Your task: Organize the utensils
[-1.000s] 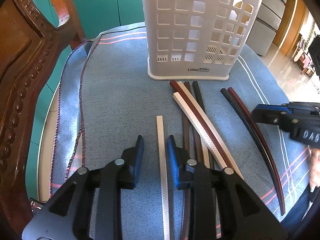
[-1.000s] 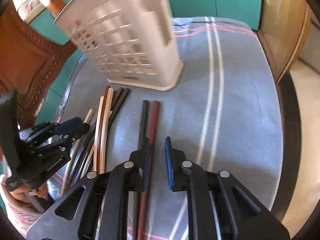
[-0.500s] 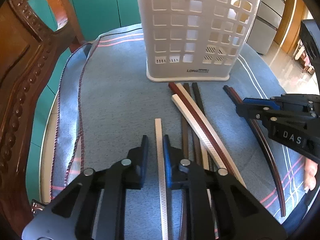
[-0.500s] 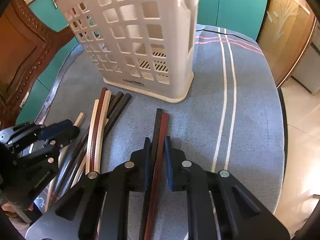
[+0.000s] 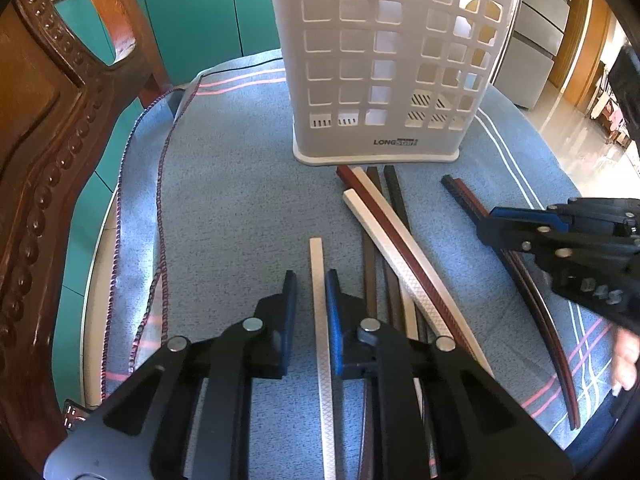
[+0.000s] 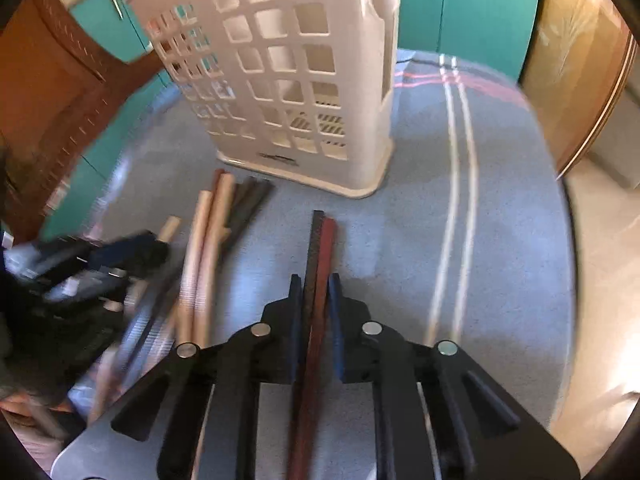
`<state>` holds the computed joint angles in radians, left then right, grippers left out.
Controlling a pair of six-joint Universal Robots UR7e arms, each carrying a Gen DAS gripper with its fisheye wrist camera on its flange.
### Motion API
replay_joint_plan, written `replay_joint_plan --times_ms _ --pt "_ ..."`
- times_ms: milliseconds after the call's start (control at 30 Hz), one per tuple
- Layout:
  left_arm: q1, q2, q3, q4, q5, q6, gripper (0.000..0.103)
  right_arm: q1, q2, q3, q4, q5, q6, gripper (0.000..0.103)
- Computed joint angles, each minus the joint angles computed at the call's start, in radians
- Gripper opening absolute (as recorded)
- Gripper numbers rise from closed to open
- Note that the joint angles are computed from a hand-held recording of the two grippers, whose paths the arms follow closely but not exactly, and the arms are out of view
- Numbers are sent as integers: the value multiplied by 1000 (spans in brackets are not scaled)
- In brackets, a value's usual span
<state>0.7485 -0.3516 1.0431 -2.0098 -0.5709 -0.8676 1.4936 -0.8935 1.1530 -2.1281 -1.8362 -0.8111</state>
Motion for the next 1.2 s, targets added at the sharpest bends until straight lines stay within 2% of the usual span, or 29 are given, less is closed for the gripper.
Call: replay_joint_plan --times_ms 67,133,267,400,500,533,633,800,833,867,933,1033,1133,1200 --pt "0 -2 4 -7 -3 3 16 -10 -12 -30 60 77 0 13" --pt "0 -3 5 -6 -1 4 16 -14 -20 -32 51 97 0 14" --pt "0 -3 5 -4 0 2 16 -14 -5 -38 23 34 -3 14" --pt "0 -3 5 -2 1 2 16 -6 -17 10 -11 7 -45 14" --pt "-1 -3 6 -3 2 3 16 6 -18 57 -113 -54 -88 15" --pt "-1 -3 7 -4 2 3 16 9 -18 70 -134 -53 -87 15" --pt "-1 -2 5 -4 2 2 16 8 -16 68 -135 -58 -94 15" --pt "-5 8 -9 21 12 -7 16 45 -13 206 -389 -123 -230 16" --pt "-5 9 -10 20 12 -7 16 55 -15 218 -405 -136 -222 16" --pt "-5 8 -8 14 10 -5 16 58 -19 210 -380 -141 -192 16" --pt "-4 3 0 1 4 -5 16 59 -21 163 -284 -144 -125 7" --pt "-3 -6 14 -6 1 -9 11 46 -25 82 -136 -115 -24 7" --pt "1 -17 28 -24 -8 -9 9 40 -39 63 -96 -98 -19 7" --pt "1 -12 18 -10 -4 -9 9 39 -56 79 -114 -103 -57 8"
